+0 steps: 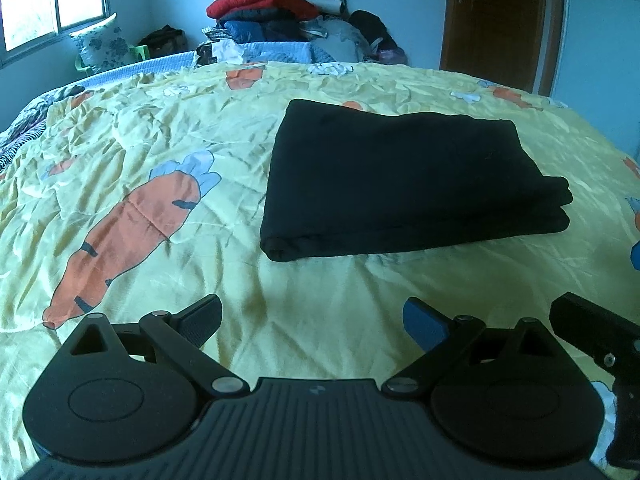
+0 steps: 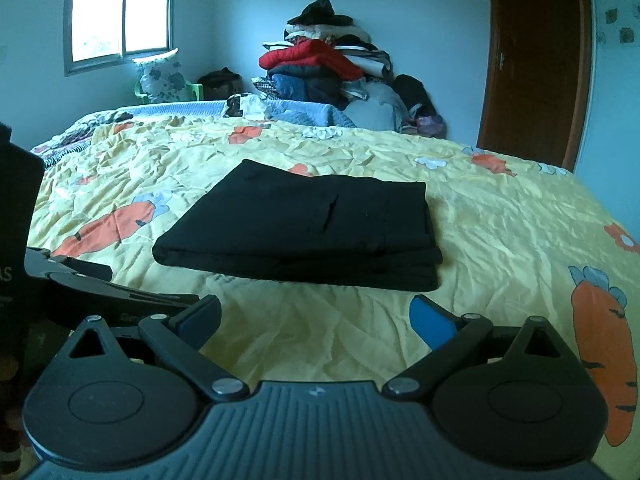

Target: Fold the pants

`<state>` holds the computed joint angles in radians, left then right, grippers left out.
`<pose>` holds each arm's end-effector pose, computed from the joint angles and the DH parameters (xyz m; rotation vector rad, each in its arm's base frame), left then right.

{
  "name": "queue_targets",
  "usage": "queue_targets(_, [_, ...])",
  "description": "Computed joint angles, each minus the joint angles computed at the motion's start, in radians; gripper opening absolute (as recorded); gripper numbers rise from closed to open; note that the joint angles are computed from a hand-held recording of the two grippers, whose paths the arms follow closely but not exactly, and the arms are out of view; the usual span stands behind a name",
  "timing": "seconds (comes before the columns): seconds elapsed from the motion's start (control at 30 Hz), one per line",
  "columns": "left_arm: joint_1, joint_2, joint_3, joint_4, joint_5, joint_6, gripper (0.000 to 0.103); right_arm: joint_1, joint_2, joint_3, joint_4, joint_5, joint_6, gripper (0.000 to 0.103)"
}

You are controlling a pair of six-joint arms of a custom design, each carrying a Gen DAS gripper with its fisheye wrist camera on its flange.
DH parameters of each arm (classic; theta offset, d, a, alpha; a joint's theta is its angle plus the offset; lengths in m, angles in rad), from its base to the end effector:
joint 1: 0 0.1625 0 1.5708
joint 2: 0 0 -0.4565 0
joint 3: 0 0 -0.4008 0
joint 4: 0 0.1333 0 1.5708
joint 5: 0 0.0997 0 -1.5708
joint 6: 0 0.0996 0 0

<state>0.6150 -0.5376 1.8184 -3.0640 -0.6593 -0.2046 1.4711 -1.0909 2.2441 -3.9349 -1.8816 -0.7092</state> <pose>-0.3816 -0.5292 -0.0264 0.7491 2.2349 -0.8424 0.0528 -0.5049 0.2610 0.4161 -2.0875 1.2161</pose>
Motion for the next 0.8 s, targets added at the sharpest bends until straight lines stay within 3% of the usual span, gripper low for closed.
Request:
queue_targets(0.13, [0.011, 0.004, -0.004, -0.005, -0.008, -0.008, 0.099, -0.019, 0.008, -0.006, 0.001, 0.008, 0.016, 0.101])
queue_targets(0.37, [0.016, 0.005, 0.004, -0.019, -0.007, 0.015, 0.099, -0.051, -0.016, 0.000, 0.055, 0.010, 0.129, 0.102])
queue_targets(0.47, [0.016, 0.008, 0.006, -0.026, -0.005, 0.033, 0.099, -0.044, -0.004, -0.008, 0.036, -0.026, 0.123, 0.102])
queue_targets(0.8, [0.014, 0.019, 0.014, -0.087, 0.012, 0.096, 0.099, -0.043, 0.009, -0.019, 0.051, -0.046, 0.126, 0.102])
